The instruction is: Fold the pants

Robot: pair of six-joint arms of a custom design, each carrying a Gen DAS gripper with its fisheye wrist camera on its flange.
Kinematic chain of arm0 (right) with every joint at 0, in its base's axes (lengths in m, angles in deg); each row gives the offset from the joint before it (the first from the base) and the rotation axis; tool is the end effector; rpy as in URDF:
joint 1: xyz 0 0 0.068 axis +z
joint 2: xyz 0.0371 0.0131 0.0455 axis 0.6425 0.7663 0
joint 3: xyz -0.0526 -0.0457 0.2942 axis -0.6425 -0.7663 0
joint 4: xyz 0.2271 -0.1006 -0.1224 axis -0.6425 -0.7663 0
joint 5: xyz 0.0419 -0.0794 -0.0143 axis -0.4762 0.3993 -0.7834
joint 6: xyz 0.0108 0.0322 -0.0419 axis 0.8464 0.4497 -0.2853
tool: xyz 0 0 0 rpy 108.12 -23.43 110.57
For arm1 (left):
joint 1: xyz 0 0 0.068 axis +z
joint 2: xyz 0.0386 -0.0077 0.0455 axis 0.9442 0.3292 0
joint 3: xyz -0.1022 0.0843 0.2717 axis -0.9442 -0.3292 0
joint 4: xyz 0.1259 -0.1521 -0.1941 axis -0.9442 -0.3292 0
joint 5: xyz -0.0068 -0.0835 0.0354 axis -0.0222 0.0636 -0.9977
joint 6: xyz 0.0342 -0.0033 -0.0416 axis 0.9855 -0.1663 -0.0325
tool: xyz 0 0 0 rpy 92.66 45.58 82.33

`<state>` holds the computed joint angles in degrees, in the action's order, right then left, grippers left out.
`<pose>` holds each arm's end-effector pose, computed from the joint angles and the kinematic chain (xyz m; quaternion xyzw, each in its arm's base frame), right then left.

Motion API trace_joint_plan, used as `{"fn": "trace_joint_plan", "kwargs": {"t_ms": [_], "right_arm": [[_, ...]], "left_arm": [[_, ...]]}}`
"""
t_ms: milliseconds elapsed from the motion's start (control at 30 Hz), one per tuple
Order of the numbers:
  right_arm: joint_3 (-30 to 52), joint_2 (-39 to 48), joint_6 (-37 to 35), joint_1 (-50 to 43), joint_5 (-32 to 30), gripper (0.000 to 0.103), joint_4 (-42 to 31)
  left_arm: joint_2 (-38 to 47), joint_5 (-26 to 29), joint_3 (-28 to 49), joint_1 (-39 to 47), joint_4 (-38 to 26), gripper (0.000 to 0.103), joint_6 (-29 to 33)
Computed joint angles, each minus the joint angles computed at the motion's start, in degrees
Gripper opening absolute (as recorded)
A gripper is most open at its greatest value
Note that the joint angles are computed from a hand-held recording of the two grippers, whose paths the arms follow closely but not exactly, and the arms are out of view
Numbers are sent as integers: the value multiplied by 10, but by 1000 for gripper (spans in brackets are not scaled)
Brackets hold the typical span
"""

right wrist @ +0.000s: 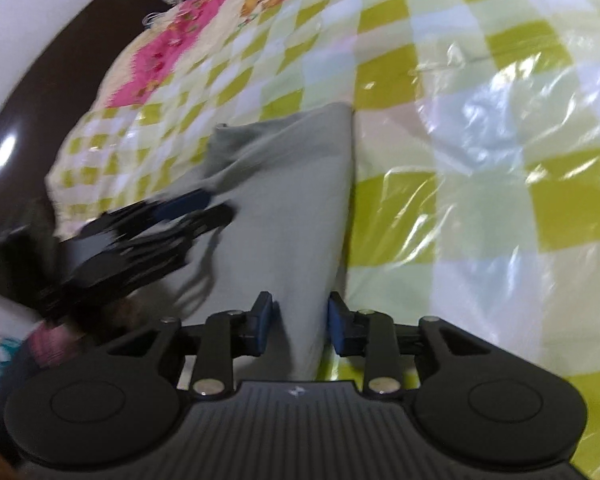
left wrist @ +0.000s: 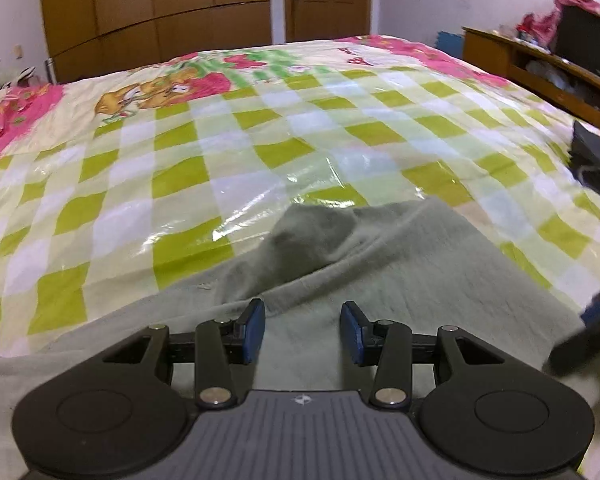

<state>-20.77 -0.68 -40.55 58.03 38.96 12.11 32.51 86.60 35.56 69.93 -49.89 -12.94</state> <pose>0.2438 0.0945 0.1334 0.0885 0.9076 0.3407 0.2288 0.3326 -0.0201 0.1373 0.3010 0.8711 -0.1244 0.3676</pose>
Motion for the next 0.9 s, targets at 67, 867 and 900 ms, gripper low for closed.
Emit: {"fn": "trace_joint_plan", "kwargs": {"t_ms": [67, 867, 900], "right_arm": [[3, 20, -3, -2, -19, 33, 18], [-150, -199, 28, -145, 14, 5, -28], [-149, -199, 24, -139, 20, 6, -27]], "left_arm": [[-5, -17, -4, -12, 5, 54, 0], [-58, -150, -45, -200, 45, 56, -56], [-78, -150, -60, -197, 47, 56, -49]]}}
